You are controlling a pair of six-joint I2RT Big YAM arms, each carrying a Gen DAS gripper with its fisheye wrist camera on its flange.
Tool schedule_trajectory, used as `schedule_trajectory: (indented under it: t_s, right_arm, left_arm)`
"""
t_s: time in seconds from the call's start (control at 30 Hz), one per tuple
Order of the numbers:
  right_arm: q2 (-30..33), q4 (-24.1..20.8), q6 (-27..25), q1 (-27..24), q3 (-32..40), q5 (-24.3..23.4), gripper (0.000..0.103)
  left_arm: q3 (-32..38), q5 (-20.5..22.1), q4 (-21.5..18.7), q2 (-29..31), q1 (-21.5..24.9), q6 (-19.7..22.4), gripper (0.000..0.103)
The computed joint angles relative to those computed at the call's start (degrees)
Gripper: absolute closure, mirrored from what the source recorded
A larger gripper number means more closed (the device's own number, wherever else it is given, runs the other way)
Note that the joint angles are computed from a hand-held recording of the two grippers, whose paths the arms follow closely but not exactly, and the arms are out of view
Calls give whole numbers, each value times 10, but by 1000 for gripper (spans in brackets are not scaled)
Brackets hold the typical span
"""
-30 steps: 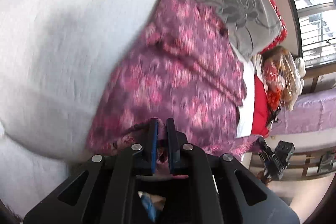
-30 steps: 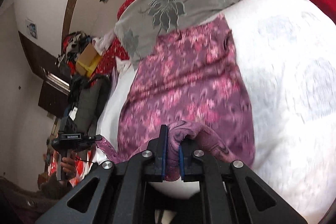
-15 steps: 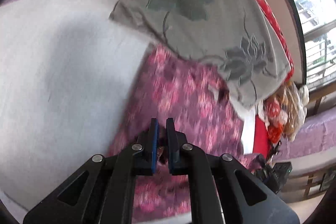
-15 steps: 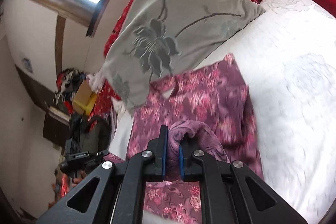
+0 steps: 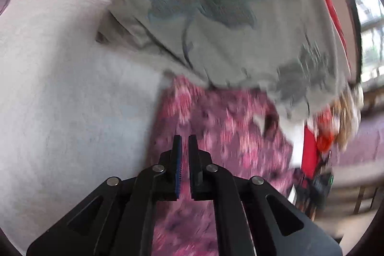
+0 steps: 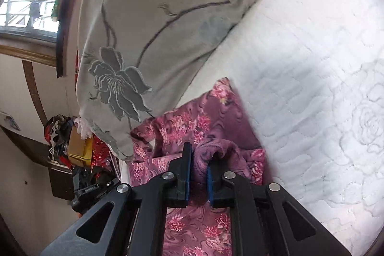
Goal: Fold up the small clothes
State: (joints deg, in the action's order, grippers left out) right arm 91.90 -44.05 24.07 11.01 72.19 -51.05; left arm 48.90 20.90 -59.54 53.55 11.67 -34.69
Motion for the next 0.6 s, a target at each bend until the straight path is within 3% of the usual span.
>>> schedule_trajectory:
  t_s: [0.07,0.1,0.17,0.23,0.3,0.43,0.53,0.6]
  right_arm:
    - [-3,-11,-8,-6,-3,-16,86]
    - [-8,-5,-5,-10,-10,-27,85]
    - [-28,25,16,-25,-32,-46,66]
    - [-48,66,52,-43,-55,-51,54]
    - [-63,69,58,-60,-64,-40,54]
    - [-78,-56,-108,-53,-32,68,54]
    - [-87,-96,-204,-25,-21,139,54]
    - [-88,-99,-238,-8,-19,171,53]
  left_arm:
    - [-6,9,-29,-16,-5,22,92]
    - [-11,13,-41,-25,-8,33,81]
    - [-21,2,-59,-42,-24,46,63]
    - [-27,-16,-68,-55,-42,51,61]
    - [-33,-14,-68,-69,-54,52,61]
    - [-38,1,-59,-85,-66,48,56]
    - [-39,-12,-57,-83,-75,48,54]
    - [-39,-16,-57,-69,-80,49,52]
